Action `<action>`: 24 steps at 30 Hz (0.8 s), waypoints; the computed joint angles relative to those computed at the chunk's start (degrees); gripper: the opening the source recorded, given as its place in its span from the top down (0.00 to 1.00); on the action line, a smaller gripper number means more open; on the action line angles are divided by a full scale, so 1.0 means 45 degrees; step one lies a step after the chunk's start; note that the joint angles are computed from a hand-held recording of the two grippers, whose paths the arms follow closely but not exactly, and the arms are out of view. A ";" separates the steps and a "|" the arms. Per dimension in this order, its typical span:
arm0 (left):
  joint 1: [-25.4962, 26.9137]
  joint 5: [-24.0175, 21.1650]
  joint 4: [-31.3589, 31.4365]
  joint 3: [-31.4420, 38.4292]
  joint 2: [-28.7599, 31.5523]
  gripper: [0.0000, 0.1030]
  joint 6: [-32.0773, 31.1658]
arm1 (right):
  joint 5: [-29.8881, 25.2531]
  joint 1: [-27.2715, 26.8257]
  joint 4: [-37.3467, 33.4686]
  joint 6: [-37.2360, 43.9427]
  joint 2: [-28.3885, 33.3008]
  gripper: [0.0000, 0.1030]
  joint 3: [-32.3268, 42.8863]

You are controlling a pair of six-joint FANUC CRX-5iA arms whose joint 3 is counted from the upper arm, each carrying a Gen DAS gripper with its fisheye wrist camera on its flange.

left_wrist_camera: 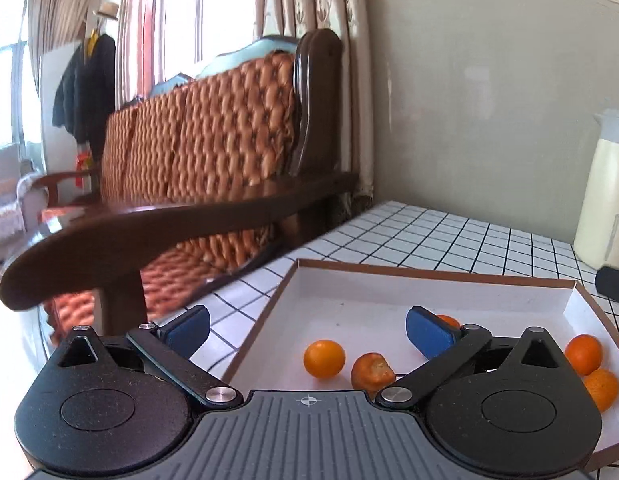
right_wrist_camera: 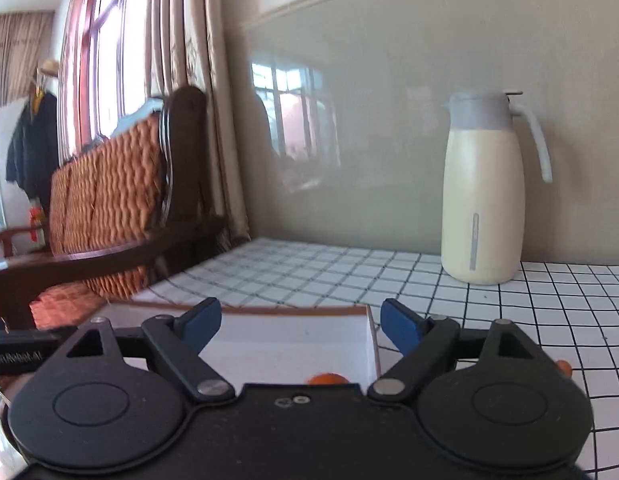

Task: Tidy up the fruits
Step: 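Open the left tool over the box while the right tool releases its orange, then withdraw both open tools from the box back toward the remaining fruit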

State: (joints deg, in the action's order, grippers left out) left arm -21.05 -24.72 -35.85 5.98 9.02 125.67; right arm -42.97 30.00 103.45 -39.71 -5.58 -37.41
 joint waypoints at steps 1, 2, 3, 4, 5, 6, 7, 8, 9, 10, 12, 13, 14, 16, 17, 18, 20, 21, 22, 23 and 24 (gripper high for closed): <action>0.0080 0.0204 0.0299 -0.0137 -0.0068 0.00 -0.0142 | -0.0023 -0.0009 0.0099 -0.0131 -0.0071 0.12 -0.0055; 0.0169 0.0482 0.0584 -0.0317 -0.0153 0.00 -0.0324 | 0.0072 -0.0118 0.0417 -0.0394 -0.0179 0.11 -0.0155; 0.0117 0.0524 0.0437 -0.0354 -0.0213 0.00 -0.0228 | 0.0304 -0.0335 0.0819 -0.0675 -0.0271 0.10 -0.0224; -0.0029 0.0448 0.0034 -0.0306 -0.0236 0.00 0.0011 | 0.0424 -0.0444 0.1074 -0.0829 -0.0379 0.06 -0.0292; -0.0123 0.0483 -0.0290 -0.0367 -0.0345 0.00 0.0124 | 0.0395 -0.0489 0.1310 -0.1005 -0.0478 0.06 -0.0380; -0.0329 0.0405 -0.0891 -0.0345 -0.0401 0.00 0.0405 | 0.0559 -0.0655 0.1579 -0.1189 -0.0551 0.06 -0.0411; -0.0511 0.0236 -0.1360 -0.0272 -0.0426 0.00 0.0622 | 0.0882 -0.0804 0.1747 -0.1282 -0.0709 0.06 -0.0480; -0.0675 0.0159 -0.1759 -0.0257 -0.0474 0.00 0.0819 | 0.1107 -0.0901 0.1801 -0.1312 -0.0783 0.06 -0.0482; -0.0811 0.0161 -0.2147 -0.0296 -0.0547 0.00 0.1060 | 0.1086 -0.0902 0.1794 -0.1355 -0.0827 0.06 -0.0516; -0.0969 0.0047 -0.2511 -0.0276 -0.0589 0.00 0.1371 | 0.1029 -0.0881 0.1759 -0.1356 -0.0867 0.06 -0.0569; -0.0913 0.0337 -0.2201 -0.0462 -0.0735 0.00 0.1003 | 0.1203 -0.0906 0.1619 -0.1243 -0.0995 0.06 -0.0662; -0.0897 0.0476 -0.2101 -0.0546 -0.0796 0.00 0.0871 | 0.1269 -0.0906 0.1514 -0.1217 -0.1070 0.06 -0.0719; -0.0967 0.0482 -0.2207 -0.0571 -0.0835 0.00 0.0898 | 0.1380 -0.0965 0.1551 -0.1292 -0.1161 0.06 -0.0790; -0.1182 0.0426 -0.2498 -0.0568 -0.0883 0.00 0.0971 | 0.1462 -0.0967 0.1398 -0.1223 -0.1302 0.06 -0.0903; -0.1249 0.0427 -0.2512 -0.0582 -0.0896 0.00 0.0906 | 0.1422 -0.0937 0.1229 -0.1086 -0.1380 0.06 -0.0970; -0.1273 0.0502 -0.2312 -0.0618 -0.0898 0.00 0.0651 | 0.1288 -0.0849 0.1061 -0.0986 -0.1435 0.06 -0.1051; -0.1256 0.0783 -0.1691 -0.0802 -0.0986 0.00 0.0044 | 0.1146 -0.0769 0.0664 -0.0843 -0.1644 0.06 -0.1235; -0.1325 0.0836 -0.1623 -0.0837 -0.1013 0.00 -0.0041 | 0.1173 -0.0806 0.0535 -0.0929 -0.1790 0.06 -0.1342; -0.1447 0.0803 -0.1733 -0.0819 -0.1010 0.00 0.0031 | 0.1235 -0.0868 0.0453 -0.1054 -0.1948 0.06 -0.1462; -0.1555 0.0814 -0.1731 -0.0809 -0.0999 0.00 -0.0036 | 0.1256 -0.0910 0.0319 -0.1140 -0.2115 0.06 -0.1579; -0.1599 0.0877 -0.1521 -0.0834 -0.0998 0.00 -0.0263 | 0.1122 -0.0858 0.0034 -0.1097 -0.2257 0.06 -0.1681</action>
